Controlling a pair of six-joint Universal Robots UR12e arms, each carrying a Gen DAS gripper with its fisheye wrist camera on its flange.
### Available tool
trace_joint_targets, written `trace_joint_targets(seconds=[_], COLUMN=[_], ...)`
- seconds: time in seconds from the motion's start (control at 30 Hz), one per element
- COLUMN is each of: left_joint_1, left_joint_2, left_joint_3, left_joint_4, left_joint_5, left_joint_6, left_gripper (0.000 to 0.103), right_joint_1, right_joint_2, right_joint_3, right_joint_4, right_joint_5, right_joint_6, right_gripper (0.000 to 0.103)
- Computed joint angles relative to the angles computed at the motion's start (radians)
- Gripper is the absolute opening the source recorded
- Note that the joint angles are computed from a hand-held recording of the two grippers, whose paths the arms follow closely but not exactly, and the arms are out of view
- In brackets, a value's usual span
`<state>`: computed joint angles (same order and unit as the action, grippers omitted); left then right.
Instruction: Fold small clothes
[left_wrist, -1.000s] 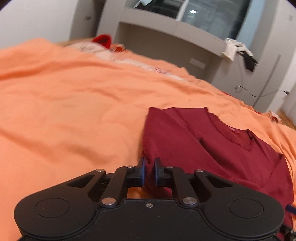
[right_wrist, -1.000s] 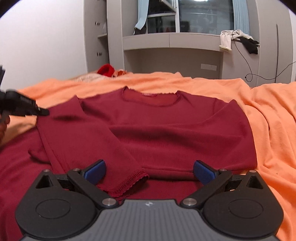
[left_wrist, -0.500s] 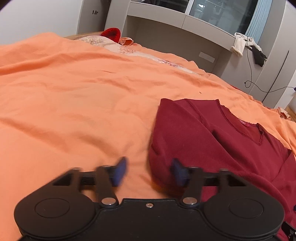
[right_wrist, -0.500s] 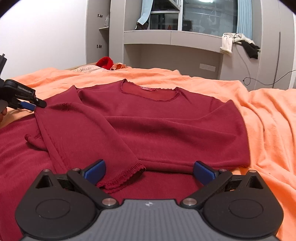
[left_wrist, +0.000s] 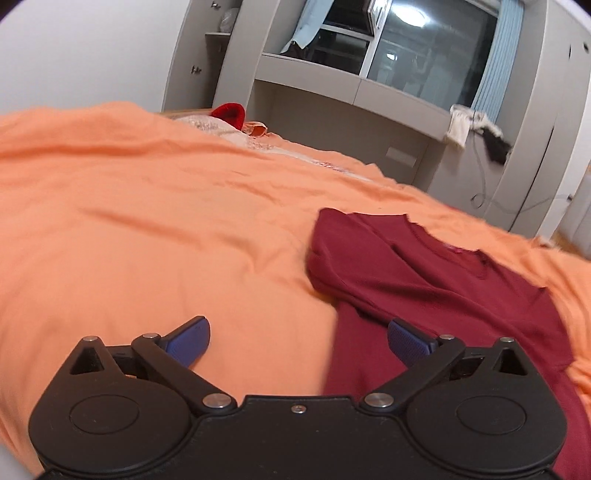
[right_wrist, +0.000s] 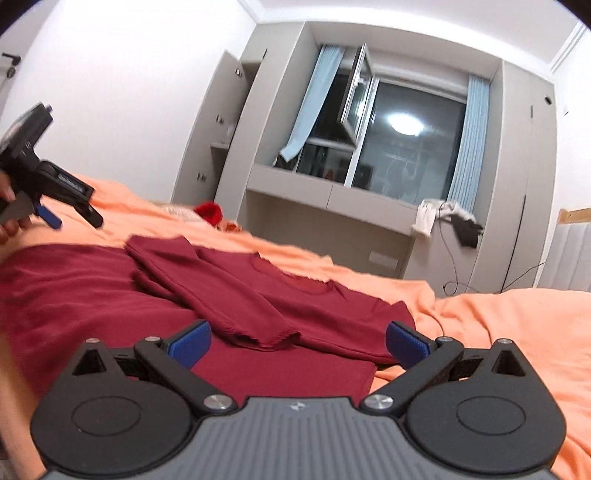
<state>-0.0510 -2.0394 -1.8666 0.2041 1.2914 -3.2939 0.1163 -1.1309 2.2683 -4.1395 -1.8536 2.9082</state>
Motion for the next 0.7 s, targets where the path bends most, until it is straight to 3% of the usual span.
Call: trace_joint_targets(seconds=[0.17, 0.33, 0.5, 0.57, 0.7], left_joint_1=[-0.011, -0.021, -0.023, -0.026, -0.028], left_joint_2=[0.027, 0.049, 0.066, 0.065, 0.064], left_joint_3=[-0.084, -0.154, -0.203, -0.213, -0.224], left_joint_4=[0.123, 0.199, 0.23, 0.256, 0.279], left_joint_5=[-0.008, -0.022, -0.047, -0.047, -0.054], left_joint_6=[0.061, 0.154, 0.189, 0.211, 0.242], left_gripper=[0.102, 0.102, 0.102, 0.102, 0.102], right_joint_1=[0.045, 0.075, 0.107, 0.128, 0.172], right_joint_2=[-0.021, -0.026, 0.001, 0.021, 0.086], right_joint_3=[0.042, 0.066, 0.068, 0.054, 0.009], right_joint_4=[0.009, 0.067, 0.082, 0.097, 0.11], right_joint_5=[-0.017, -0.03, -0.009, -0.045, -0.197], right_joint_6=[-0.011, -0.099, -0.228, -0.274, -0.39], right_gripper=[0.103, 0.103, 0.103, 0.103, 0.103])
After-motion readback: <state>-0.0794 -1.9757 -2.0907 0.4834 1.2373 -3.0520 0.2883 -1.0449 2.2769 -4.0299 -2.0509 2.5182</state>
